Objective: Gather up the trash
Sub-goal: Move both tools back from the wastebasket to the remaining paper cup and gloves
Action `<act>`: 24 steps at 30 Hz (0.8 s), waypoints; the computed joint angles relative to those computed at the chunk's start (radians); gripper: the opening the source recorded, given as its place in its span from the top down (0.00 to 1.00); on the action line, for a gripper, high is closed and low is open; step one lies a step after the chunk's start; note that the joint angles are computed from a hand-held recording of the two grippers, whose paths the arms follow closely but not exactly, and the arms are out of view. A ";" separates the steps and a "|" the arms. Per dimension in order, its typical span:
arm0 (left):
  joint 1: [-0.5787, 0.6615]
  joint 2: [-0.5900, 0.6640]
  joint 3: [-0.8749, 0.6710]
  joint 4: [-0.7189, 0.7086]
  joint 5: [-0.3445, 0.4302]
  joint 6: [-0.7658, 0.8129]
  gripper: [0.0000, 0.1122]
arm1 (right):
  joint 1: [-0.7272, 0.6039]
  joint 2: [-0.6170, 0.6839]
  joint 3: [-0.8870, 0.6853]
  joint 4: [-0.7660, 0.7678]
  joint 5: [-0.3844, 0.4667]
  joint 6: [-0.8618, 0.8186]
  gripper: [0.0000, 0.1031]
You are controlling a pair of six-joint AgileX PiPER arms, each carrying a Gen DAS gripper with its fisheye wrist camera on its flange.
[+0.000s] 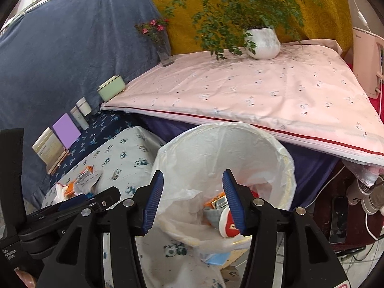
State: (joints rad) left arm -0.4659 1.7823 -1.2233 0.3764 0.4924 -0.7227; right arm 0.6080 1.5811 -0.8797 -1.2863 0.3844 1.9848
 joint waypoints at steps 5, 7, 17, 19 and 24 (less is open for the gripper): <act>0.073 -0.075 0.094 0.007 -0.030 -0.008 0.30 | 0.073 0.035 -0.062 0.058 0.024 -0.063 0.48; 0.111 -0.104 0.133 0.001 -0.046 -0.002 0.29 | 0.101 0.057 -0.093 0.088 0.029 -0.097 0.48; 0.353 -0.231 0.307 -0.052 -0.121 0.079 0.22 | 0.235 0.202 -0.297 0.256 0.053 -0.300 0.44; 0.407 -0.248 0.332 -0.077 -0.134 0.115 0.21 | 0.256 0.236 -0.343 0.299 0.053 -0.353 0.43; 0.554 -0.255 0.357 -0.223 -0.157 0.292 0.20 | 0.298 0.336 -0.473 0.432 0.056 -0.503 0.39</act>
State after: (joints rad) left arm 0.0883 1.5272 -0.8665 0.1533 0.3356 -0.4308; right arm 0.9064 1.9167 -1.3526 -0.8546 0.4401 1.4814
